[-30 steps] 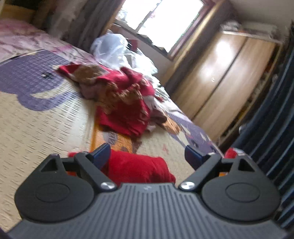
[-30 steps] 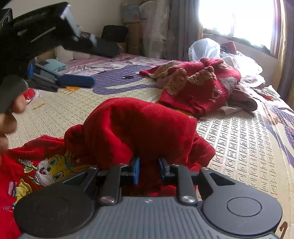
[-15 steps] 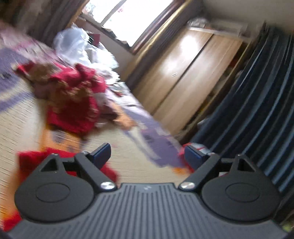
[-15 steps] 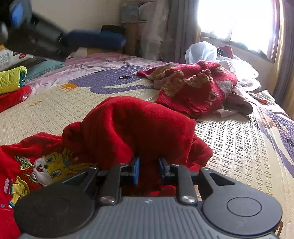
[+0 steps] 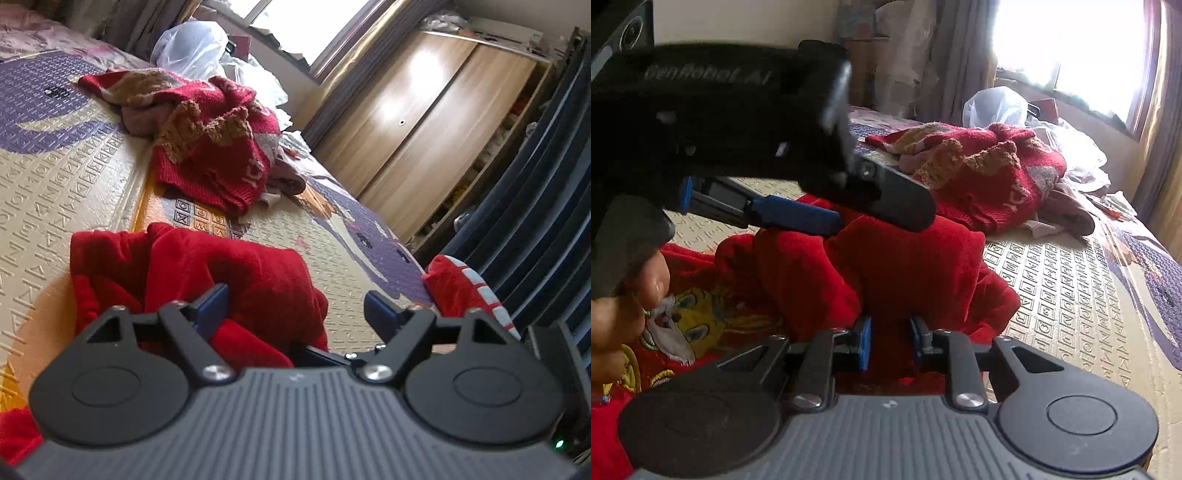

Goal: Fold clothes

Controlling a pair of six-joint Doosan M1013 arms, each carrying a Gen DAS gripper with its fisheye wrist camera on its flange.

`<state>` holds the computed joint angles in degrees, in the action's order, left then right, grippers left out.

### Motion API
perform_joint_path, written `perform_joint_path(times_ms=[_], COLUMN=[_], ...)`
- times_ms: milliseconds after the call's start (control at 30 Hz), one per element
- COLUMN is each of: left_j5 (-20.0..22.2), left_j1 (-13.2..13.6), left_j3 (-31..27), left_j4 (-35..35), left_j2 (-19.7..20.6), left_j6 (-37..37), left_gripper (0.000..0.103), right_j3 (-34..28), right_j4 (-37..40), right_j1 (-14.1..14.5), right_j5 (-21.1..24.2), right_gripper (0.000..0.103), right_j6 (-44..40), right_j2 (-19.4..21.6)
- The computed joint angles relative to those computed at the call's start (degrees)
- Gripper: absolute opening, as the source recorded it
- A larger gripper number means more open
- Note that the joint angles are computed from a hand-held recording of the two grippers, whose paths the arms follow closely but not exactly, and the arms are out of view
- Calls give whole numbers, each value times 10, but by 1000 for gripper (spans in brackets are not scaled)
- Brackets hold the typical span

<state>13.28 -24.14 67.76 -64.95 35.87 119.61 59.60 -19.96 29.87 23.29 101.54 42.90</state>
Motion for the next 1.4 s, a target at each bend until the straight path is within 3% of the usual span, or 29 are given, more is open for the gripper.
perform_joint_path(times_ms=[100, 267, 400, 567, 733, 833, 1100, 1200, 1400], left_j5=[7, 1, -1, -4, -10, -11, -9, -11, -14], left_j1=[5, 5, 2, 1, -2, -2, 1, 2, 2], left_j3=[3, 4, 2, -2, -5, -5, -1, 1, 3], left_j4=[-66, -89, -27, -10, 31, 42, -21, -23, -32], left_j2=[1, 1, 0, 3, 3, 3, 2, 1, 0], left_j6=[45, 50, 12, -7, -35, -36, 13, 15, 20], left_gripper=[81, 81, 81, 81, 82, 82, 82, 82, 82], right_j3=[2, -10, -1, 3, 18, 9, 16, 26, 53], right_j4=[-1, 8, 50, 174, 240, 271, 272, 279, 207], right_j1=[1, 1, -6, -20, -26, -29, -28, -30, -26], right_j5=[6, 28, 8, -1, -19, -2, -9, -19, -85], right_gripper=[25, 25, 25, 26, 26, 26, 27, 33, 36], right_j6=[-1, -2, -19, -97, -140, -164, -174, -177, -109], right_j2=[-2, 3, 0, -2, -9, -7, -13, -21, -39])
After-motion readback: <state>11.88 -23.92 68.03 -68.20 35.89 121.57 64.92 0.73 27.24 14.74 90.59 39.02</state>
